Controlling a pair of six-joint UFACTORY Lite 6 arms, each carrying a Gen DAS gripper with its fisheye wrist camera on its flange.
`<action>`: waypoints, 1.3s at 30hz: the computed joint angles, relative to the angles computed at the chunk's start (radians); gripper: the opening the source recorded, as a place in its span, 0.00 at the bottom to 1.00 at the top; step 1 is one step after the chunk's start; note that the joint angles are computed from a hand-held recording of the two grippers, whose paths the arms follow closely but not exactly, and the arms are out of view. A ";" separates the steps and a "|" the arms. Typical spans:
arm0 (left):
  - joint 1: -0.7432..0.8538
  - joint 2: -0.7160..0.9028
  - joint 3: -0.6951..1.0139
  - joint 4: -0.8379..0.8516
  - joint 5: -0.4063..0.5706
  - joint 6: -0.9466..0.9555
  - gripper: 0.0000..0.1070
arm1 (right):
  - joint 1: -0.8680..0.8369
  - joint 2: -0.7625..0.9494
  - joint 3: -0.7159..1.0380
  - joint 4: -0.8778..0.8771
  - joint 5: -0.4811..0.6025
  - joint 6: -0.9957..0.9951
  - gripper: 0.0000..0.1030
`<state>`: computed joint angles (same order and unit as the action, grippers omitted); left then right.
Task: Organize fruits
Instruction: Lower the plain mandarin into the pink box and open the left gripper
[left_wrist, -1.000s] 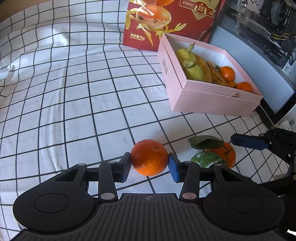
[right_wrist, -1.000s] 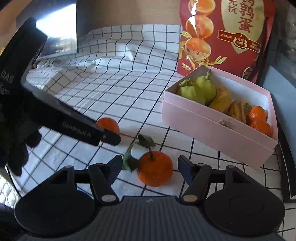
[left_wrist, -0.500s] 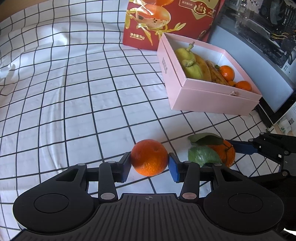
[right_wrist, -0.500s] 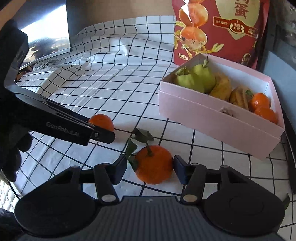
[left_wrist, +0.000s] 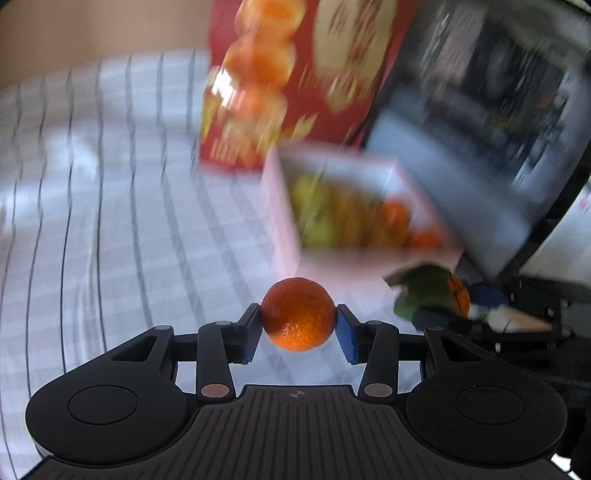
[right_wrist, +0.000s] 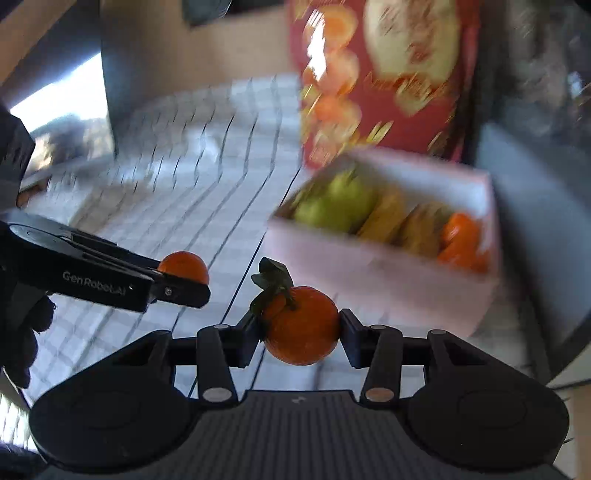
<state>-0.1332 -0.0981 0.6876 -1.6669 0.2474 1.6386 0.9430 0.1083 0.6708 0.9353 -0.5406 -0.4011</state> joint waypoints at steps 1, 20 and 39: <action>-0.012 0.006 0.052 0.057 -0.004 -0.051 0.45 | 0.000 -0.043 -0.015 0.044 -0.015 -0.044 0.44; -0.204 1.062 1.397 1.698 0.079 -1.600 0.45 | 0.012 -0.146 -0.137 0.335 -0.086 -0.142 0.44; -0.122 0.907 1.170 1.099 -0.091 -1.109 0.45 | -0.037 -0.123 -0.145 0.291 -0.051 -0.102 0.44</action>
